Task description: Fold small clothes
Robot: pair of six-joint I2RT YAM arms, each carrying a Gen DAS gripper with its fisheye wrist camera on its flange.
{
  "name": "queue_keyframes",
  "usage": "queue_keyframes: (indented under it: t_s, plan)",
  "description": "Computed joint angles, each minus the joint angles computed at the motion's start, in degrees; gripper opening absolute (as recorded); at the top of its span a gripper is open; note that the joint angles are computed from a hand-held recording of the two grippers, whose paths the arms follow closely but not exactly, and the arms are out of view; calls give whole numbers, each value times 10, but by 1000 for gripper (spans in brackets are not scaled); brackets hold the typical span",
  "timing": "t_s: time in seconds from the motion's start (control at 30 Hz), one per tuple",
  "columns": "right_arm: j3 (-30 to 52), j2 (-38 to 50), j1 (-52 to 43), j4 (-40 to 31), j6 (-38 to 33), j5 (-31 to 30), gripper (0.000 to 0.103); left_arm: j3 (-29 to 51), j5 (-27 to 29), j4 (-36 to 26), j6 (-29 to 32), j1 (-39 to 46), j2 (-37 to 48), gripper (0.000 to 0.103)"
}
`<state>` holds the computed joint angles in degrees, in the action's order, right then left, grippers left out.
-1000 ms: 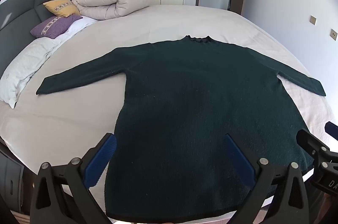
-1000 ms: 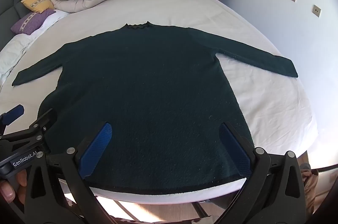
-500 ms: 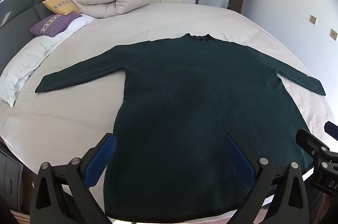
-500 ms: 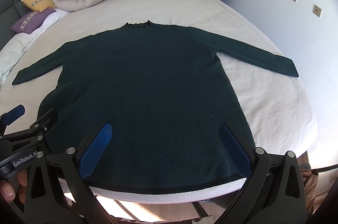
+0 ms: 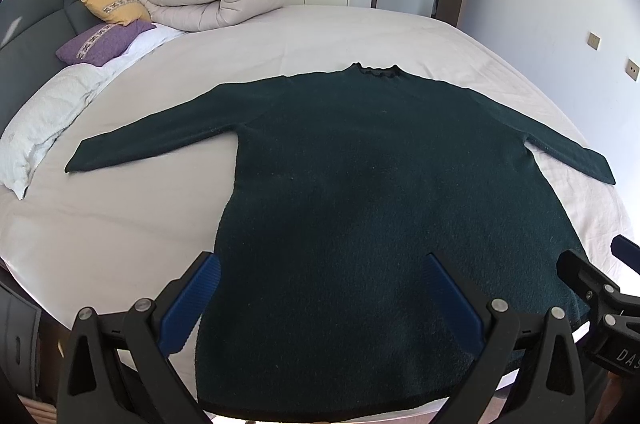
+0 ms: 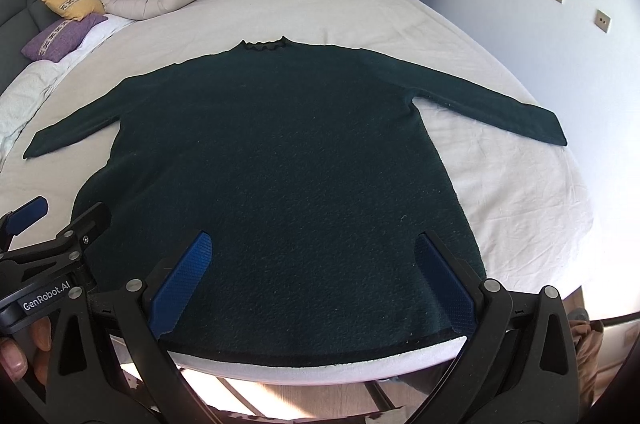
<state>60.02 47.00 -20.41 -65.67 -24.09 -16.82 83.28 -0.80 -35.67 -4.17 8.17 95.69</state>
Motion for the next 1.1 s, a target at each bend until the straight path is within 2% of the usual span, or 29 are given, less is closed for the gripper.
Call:
queue_keyframes:
  t_s: [1.1]
  plan:
    - [-22, -16, 9, -3, 6, 7, 103, -6, 8, 0, -9, 3, 5, 103]
